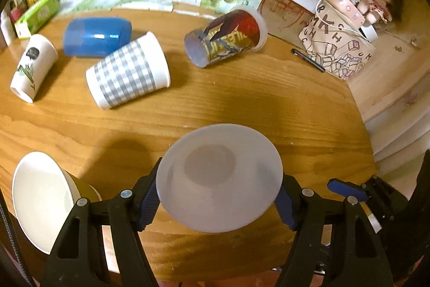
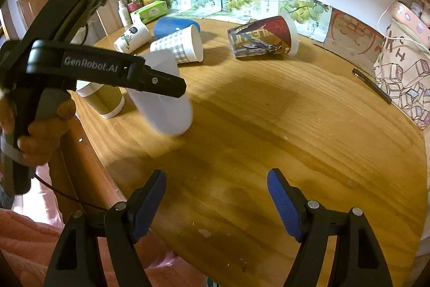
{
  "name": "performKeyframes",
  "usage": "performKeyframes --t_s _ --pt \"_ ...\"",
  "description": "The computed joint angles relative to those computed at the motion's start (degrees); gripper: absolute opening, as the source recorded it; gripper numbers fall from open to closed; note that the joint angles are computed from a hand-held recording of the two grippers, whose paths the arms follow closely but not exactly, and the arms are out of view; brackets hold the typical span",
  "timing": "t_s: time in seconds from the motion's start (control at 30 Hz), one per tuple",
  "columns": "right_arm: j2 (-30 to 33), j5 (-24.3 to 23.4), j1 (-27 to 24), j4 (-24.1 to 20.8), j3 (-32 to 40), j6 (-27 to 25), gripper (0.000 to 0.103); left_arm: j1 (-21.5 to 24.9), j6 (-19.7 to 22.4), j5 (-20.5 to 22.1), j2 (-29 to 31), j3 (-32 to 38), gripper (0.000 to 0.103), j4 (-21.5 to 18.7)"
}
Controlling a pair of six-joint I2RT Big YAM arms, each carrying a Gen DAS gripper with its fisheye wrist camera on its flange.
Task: Flip cup upright
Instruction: 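Lift the frosted cup with the left gripper and rotate it rim up, then set the frosted cup upright on the desk and open the left gripper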
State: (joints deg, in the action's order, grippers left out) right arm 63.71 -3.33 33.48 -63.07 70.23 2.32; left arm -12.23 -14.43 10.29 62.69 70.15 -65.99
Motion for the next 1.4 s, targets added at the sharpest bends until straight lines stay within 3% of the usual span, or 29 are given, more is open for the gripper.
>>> performKeyframes --t_s 0.1,0.4,0.77,1.1,1.4 --pt "0.2 0.2 0.0 -0.4 0.2 -0.2 0.078 -1.1 0.8 -2.2 -0.2 -0.8 0.074 0.3" --pt "0.4 0.3 0.7 -1.1 0.2 -0.5 0.078 -1.1 4.3 -2.8 -0.8 -0.7 0.074 -1.8" --pt "0.9 0.8 1.4 -0.8 0.4 1.0 0.078 -2.3 3.1 -3.5 1.5 1.2 0.074 -2.7" --pt "0.1 5.0 3.8 -1.7 0.2 5.9 0.081 -3.1 7.4 -3.7 1.1 2.0 0.088 -3.8" --pt "0.2 11.9 8.0 -3.6 1.2 14.2 0.081 -0.7 14.8 -0.8 -2.6 1.5 0.088 -6.6"
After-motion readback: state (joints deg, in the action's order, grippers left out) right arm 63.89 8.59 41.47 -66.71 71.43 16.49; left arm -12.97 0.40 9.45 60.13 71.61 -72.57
